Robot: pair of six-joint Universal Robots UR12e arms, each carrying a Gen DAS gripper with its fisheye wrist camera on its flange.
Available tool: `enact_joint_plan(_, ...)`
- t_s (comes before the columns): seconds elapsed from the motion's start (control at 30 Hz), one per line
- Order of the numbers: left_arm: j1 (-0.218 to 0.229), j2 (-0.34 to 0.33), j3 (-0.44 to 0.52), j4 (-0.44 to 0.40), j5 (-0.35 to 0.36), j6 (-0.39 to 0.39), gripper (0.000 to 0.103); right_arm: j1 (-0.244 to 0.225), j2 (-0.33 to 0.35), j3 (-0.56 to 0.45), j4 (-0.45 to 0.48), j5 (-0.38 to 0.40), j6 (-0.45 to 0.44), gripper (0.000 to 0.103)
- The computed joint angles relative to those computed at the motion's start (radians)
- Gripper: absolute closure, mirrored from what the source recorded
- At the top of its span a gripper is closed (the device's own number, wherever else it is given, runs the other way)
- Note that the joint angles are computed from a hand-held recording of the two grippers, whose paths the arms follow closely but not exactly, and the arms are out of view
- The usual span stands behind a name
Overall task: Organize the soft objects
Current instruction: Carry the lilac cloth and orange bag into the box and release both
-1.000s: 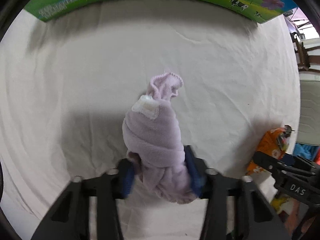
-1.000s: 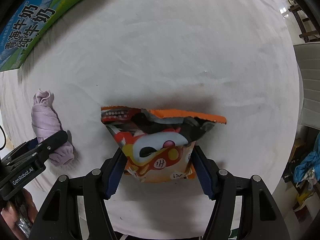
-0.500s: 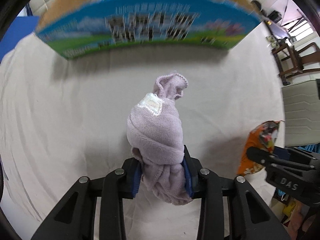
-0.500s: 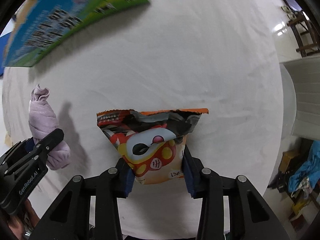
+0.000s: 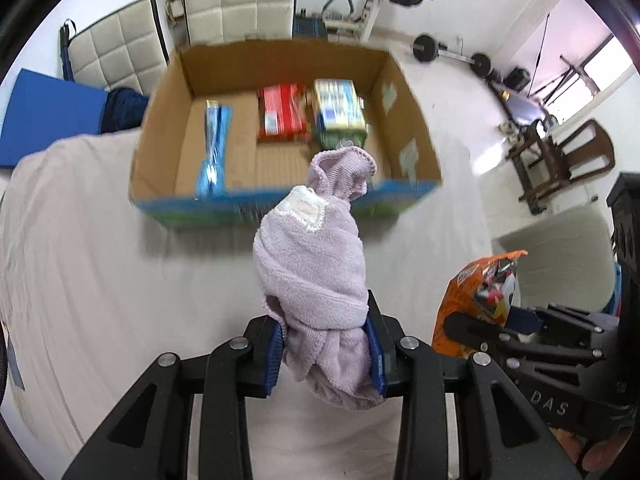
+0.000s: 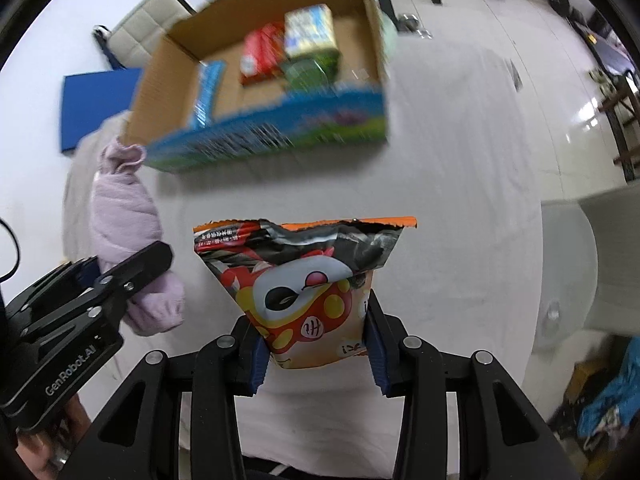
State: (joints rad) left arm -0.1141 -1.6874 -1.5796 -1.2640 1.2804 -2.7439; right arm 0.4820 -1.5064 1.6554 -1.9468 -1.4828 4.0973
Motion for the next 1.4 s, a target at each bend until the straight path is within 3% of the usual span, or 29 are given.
enact_joint_plan(0.33,0.0,-0.16,0.221,0.0,0.007,-0.047,0.071,-0.049,0.114,-0.181,0.002,-0.066,-0.122,0.06)
enact_joint_plan(0.57,-0.004,-0.276,0.357,-0.084,0.038,-0.042,0.071,-0.088,0.215,-0.261,-0.007,-0.065,-0.162,0.06)
enact_joint_plan(0.7,-0.01,-0.346,0.428,-0.172,0.048,-0.034,0.071,-0.105,0.259,-0.28,-0.002,-0.049,-0.173,0.06)
enact_joint_plan(1.1,-0.023,-0.451,0.505,-0.333,0.055,-0.01,0.071,-0.132,0.332,-0.263,-0.021,0.03,-0.208,0.06)
enact_joint_plan(1.4,-0.027,-0.477,0.523,-0.386,0.059,0.002,0.069,-0.14,0.356,-0.262,-0.012,0.05,-0.228,0.059)
